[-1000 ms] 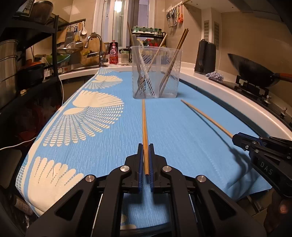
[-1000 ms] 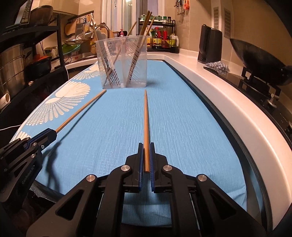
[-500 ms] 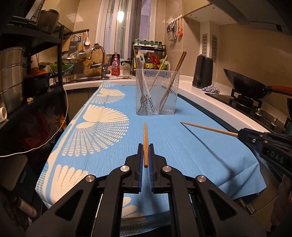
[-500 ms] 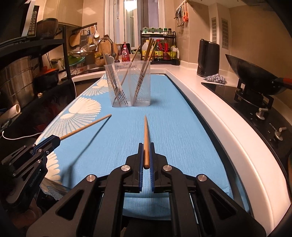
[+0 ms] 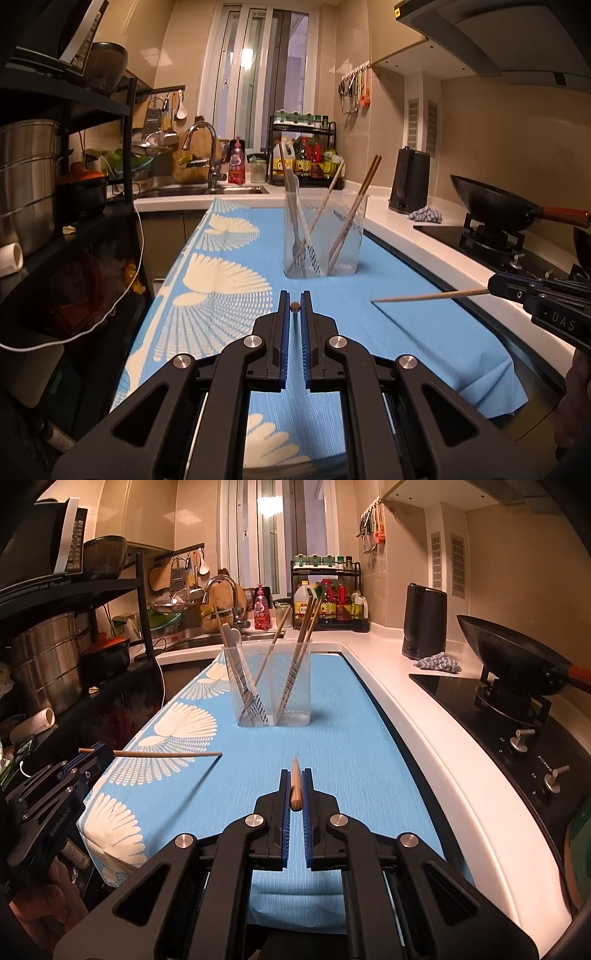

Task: Organize utensils
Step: 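Lift both held chopsticks and carry them over the clear container, then lower both chopsticks into the clear container and open both tools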

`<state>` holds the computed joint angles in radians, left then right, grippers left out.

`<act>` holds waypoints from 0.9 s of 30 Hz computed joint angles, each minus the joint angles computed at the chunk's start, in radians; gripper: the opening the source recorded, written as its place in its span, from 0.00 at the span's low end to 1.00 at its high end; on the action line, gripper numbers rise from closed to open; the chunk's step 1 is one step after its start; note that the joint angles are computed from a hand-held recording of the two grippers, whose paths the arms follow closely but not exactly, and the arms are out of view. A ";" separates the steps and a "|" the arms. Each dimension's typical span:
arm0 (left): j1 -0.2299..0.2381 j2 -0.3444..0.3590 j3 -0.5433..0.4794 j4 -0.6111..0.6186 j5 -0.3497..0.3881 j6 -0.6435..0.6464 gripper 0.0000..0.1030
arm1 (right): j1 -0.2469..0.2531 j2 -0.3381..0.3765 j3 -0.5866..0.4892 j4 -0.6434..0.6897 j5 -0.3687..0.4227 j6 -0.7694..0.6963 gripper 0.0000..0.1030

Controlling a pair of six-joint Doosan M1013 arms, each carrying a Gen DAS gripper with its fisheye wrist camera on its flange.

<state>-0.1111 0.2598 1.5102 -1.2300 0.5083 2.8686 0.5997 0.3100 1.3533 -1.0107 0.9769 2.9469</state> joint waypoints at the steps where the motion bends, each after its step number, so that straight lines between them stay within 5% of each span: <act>1: 0.002 0.003 -0.008 -0.005 0.004 0.000 0.06 | -0.002 -0.001 -0.004 0.001 -0.003 -0.001 0.06; 17: 0.001 0.051 -0.160 0.082 0.056 -0.132 0.06 | -0.048 0.017 -0.119 0.060 -0.050 -0.109 0.06; 27: -0.008 0.125 -0.337 0.298 0.151 -0.426 0.06 | -0.118 0.052 -0.260 0.249 -0.082 -0.320 0.06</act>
<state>-0.1189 0.3847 1.1732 -0.9316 0.6593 2.4425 0.4821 0.3625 1.0937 -0.7617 0.8951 2.6271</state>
